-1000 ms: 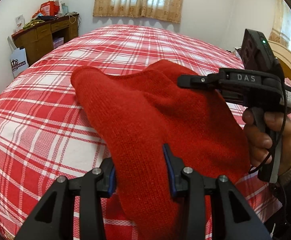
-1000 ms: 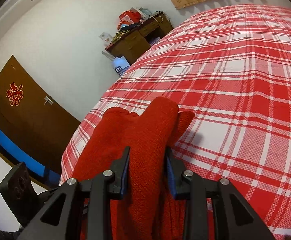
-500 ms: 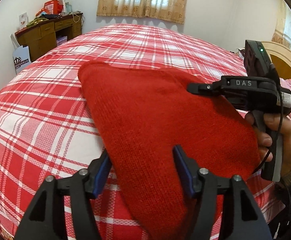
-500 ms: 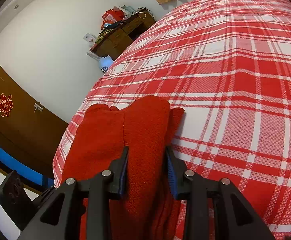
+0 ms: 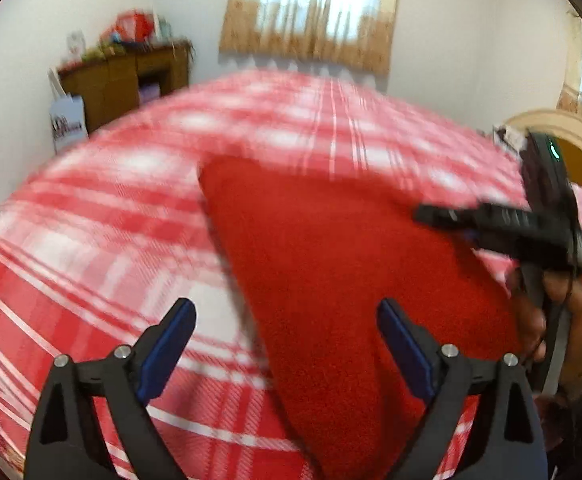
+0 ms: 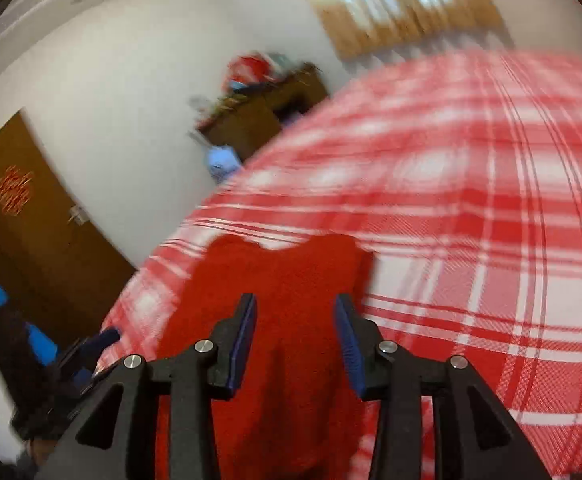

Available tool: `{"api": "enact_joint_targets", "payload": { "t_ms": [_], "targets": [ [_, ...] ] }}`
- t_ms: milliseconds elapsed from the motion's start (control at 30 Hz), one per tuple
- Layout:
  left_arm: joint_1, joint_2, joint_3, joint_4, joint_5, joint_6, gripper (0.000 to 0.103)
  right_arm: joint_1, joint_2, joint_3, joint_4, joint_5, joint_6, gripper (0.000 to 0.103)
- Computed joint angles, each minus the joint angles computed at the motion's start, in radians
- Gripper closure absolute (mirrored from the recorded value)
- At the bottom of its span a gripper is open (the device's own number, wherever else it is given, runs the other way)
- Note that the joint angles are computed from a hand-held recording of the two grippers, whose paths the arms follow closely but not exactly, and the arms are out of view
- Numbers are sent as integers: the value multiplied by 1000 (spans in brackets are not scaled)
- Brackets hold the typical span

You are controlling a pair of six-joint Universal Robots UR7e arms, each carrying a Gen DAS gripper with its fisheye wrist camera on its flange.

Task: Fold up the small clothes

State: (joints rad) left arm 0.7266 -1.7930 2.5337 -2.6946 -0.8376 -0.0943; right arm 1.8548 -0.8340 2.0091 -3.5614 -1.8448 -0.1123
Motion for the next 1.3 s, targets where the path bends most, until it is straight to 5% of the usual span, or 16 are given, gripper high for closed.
{"api": "enact_joint_targets", "payload": {
  "t_ms": [133, 267, 367, 567, 767, 867, 933, 1100, 1300],
  "targets": [
    [-10, 39, 1, -95, 95, 59, 0, 30, -14, 19, 79, 79, -48, 56],
    [64, 105, -20, -95, 95, 56, 0, 31, 26, 24, 97, -68, -32, 57],
    [86, 128, -5, -135, 73, 70, 0, -15, 15, 64, 30, 36, 8, 57],
    [46, 152, 37, -199, 103, 85, 0, -22, 1, 84, 7, 39, 41, 58],
    [-25, 17, 32, 41, 149, 8, 0, 80, -16, 100, -40, -138, 53, 54],
    [-90, -76, 46, 117, 172, -14, 0, 182, 17, 72, -156, -340, -27, 33],
    [-134, -124, 49, 143, 188, -18, 0, 234, 44, 54, -243, -434, -101, 31],
    [-231, -211, 47, 181, 221, -39, 0, 300, 47, 36, -299, -478, -201, 31],
    [-256, -229, 39, 167, 219, -32, 0, 318, 63, 26, -288, -492, -213, 31]
  ]
}}
